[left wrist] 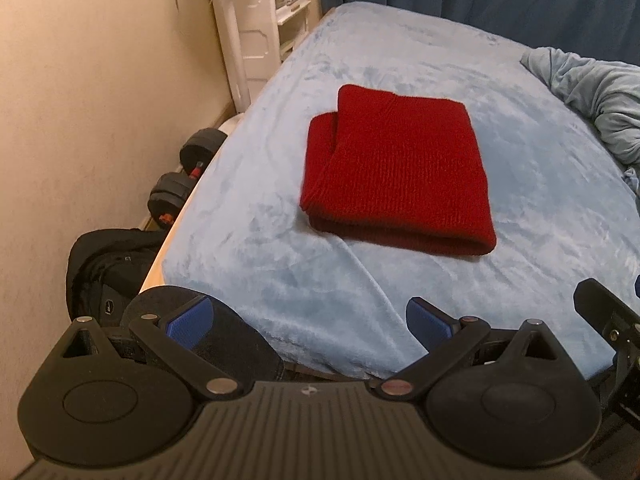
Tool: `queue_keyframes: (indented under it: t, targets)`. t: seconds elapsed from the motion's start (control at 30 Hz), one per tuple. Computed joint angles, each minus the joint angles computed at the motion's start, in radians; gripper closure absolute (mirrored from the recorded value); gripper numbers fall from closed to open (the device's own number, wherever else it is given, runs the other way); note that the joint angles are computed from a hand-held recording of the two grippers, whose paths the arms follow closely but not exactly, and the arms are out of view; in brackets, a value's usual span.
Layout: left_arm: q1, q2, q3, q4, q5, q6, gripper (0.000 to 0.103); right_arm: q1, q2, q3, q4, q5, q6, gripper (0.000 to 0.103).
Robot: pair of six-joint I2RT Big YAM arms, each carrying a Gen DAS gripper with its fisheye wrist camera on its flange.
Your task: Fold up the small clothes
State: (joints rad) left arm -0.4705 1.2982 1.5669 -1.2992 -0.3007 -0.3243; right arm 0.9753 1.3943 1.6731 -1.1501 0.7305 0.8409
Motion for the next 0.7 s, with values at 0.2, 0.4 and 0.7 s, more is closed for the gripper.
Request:
queue_keyframes:
  t: [0.2, 0.4, 0.7]
  targets:
    - [0.019, 0.044, 0.019, -0.014, 0.020, -0.001, 0.000, -0.036, 0.017, 0.004, 0.002, -0.047, -0.002, 0.011]
    - [0.037, 0.098, 0.047, -0.018, 0.040, -0.001, 0.000, -0.092, 0.041, 0.012, 0.006, -0.113, -0.009, 0.011]
    - [0.121, 0.233, 0.143, 0.013, 0.227, -0.114, 0.000, -0.260, 0.099, 0.026, 0.118, -0.332, -0.107, 0.011]
